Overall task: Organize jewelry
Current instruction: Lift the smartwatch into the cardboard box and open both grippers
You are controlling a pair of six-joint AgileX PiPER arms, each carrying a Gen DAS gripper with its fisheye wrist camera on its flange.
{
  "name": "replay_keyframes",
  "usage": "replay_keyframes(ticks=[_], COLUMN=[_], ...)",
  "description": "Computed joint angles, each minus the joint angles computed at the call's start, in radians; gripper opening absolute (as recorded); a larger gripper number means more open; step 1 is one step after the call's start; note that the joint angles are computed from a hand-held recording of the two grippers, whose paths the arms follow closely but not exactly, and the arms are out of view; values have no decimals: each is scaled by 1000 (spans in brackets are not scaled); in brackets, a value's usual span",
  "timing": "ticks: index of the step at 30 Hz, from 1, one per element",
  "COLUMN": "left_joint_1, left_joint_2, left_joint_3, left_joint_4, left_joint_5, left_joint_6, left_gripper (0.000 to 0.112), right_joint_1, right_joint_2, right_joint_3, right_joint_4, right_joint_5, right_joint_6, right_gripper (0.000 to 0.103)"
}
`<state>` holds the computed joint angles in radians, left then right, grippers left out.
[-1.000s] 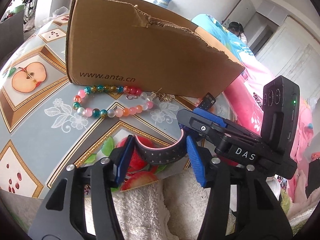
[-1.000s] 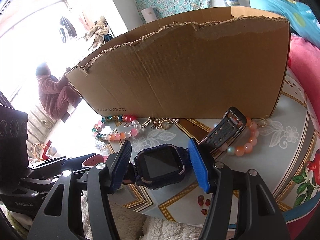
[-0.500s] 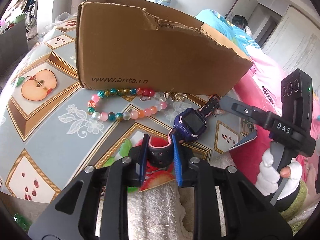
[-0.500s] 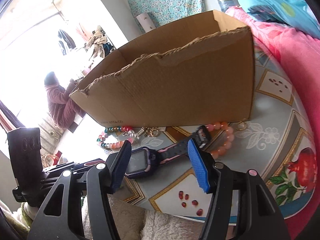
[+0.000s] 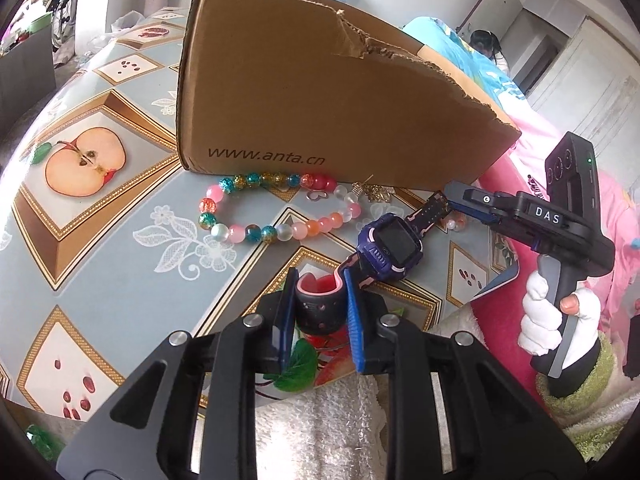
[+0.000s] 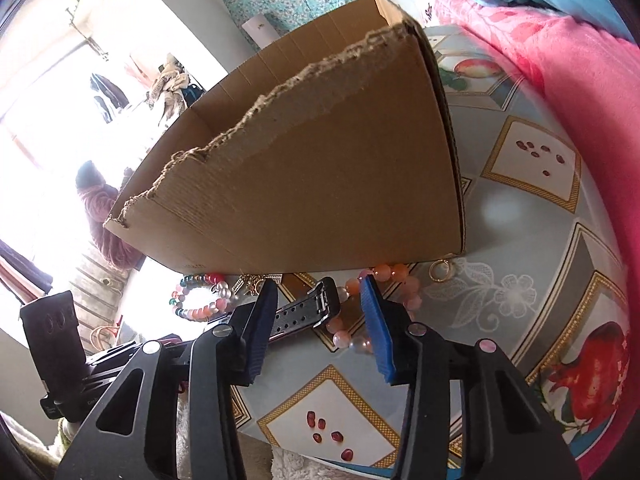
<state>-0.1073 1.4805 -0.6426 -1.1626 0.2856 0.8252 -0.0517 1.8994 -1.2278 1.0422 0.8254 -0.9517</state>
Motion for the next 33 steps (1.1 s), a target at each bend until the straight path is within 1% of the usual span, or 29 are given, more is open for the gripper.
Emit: replay_keyframes(ticks=[4,6,10,12,13,14,15,17,20,21,24,26,29,31,32,33], left_joint_1=[-3,-2,-2,-8,-15,-21,-31,-52,-69,-70,-43,-13,45,82,90,93], left_joint_2=[-1,-2,-3,2,4,2,0,-10,-55,-76,-164,-226,-282,-252,-222,-172], left_joint_3=[-3,-4,-4,-10,-14,-15,-16,-17,-14,-15,-23,-46,-131,-239,-295,-372], left_joint_4=[31,45,49,58,74,94,126,177,259,294,312,331,336,342,361,411], left_joint_5=[-1,2,3,-3,-8,-15,-26,-42,-42,-33,37,100,196,260,280,299], left_joint_6=[-29,-41,-44,-56,-74,-93,-126,-179,-261,-297,-310,-321,-298,-291,-306,-355], left_gripper=[21,21,21,21,21,21,21,20,20,19,19,19,19,19,19,19], right_joint_1=[11,19,22,38,45,49,52,54,62,67,64,60,53,51,56,62], right_joint_2=[6,-18,-55,-68,-68,-62,-56,-51,-93,-116,-188,-239,-281,-262,-233,-201], right_joint_3=[-8,9,35,46,48,44,39,32,49,56,68,64,-10,-104,-173,-239], right_joint_4=[-36,-35,10,5,4,3,0,0,-2,-10,-28,-28,-29,-29,-37,-55], right_joint_5=[21,21,59,26,9,-1,-8,-9,-8,-6,16,42,90,118,130,141], right_joint_6=[40,33,-13,-10,0,13,28,43,38,42,54,69,99,123,149,181], right_gripper=[30,28,26,24,18,9,6,6,6,6,6,6,6,6,6,6])
